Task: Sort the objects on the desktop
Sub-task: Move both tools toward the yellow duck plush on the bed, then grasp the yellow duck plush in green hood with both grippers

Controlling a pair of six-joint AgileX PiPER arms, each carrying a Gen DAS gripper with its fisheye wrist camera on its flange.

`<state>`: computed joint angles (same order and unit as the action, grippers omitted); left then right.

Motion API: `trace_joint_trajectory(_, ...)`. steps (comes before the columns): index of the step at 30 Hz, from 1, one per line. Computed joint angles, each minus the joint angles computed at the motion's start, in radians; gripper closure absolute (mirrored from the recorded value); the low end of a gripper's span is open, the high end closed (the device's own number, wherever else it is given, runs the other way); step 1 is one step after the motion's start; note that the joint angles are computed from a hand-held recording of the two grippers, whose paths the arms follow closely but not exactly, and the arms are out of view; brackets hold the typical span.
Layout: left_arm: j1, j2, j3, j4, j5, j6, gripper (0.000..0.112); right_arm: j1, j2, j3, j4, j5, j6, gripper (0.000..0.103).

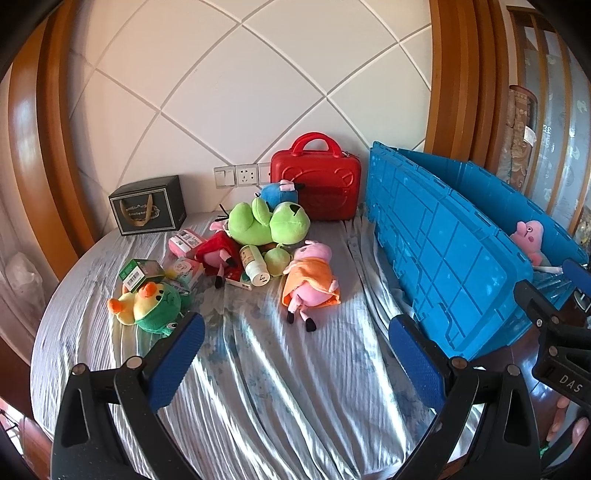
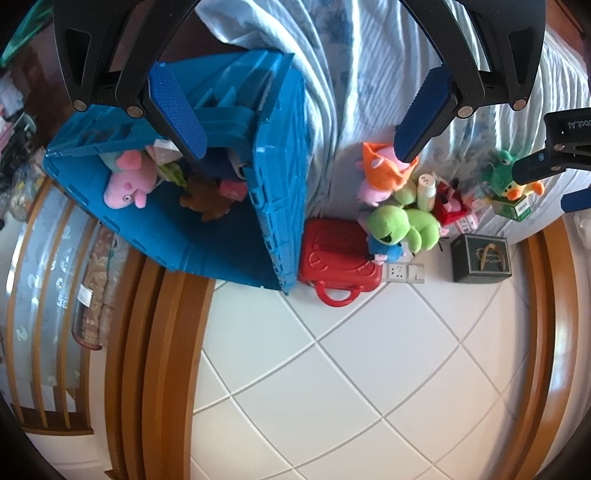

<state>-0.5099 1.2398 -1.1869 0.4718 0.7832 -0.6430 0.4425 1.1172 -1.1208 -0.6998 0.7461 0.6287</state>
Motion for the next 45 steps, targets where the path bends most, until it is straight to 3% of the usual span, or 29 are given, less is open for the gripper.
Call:
trace_joint_trajectory(7, 0.067, 0.066, -0.038, -0.037, -0.038, 0.010, 0.011, -0.053, 0.075, -0.048, 0.082, -0.083, -0.111, 0.000)
trace_joint_trajectory(14, 0.095, 0.162, -0.115, 0.047, -0.023, -0.082, 0.011, -0.131, 0.201, -0.138, 0.249, -0.209, -0.315, 0.000)
trace_joint_trajectory(21, 0.171, 0.233, -0.119, 0.116, 0.014, -0.151, 0.011, -0.202, 0.338, -0.208, 0.674, -0.330, -0.715, 0.000)
trace_joint_trajectory(26, 0.313, 0.295, -0.134, 0.047, -0.007, -0.042, 0.011, -0.176, 0.453, -0.281, 0.748, -0.274, -0.802, 0.000)
trace_joint_trajectory(35, 0.611, 0.428, -0.173, -0.061, -0.100, 0.265, 0.011, -0.131, 0.667, -0.470, 0.610, -0.129, -0.556, 0.000)
trace_joint_trajectory(40, 0.778, 0.561, -0.265, -0.212, -0.111, 0.455, 0.011, -0.056, 0.868, -0.733, 0.583, 0.002, -0.486, 0.000)
trace_joint_trajectory(45, 0.854, 0.678, -0.381, -0.322, -0.092, 0.610, 0.014, 0.046, 1.149, -1.166, 0.605, 0.221, -0.493, 0.000)
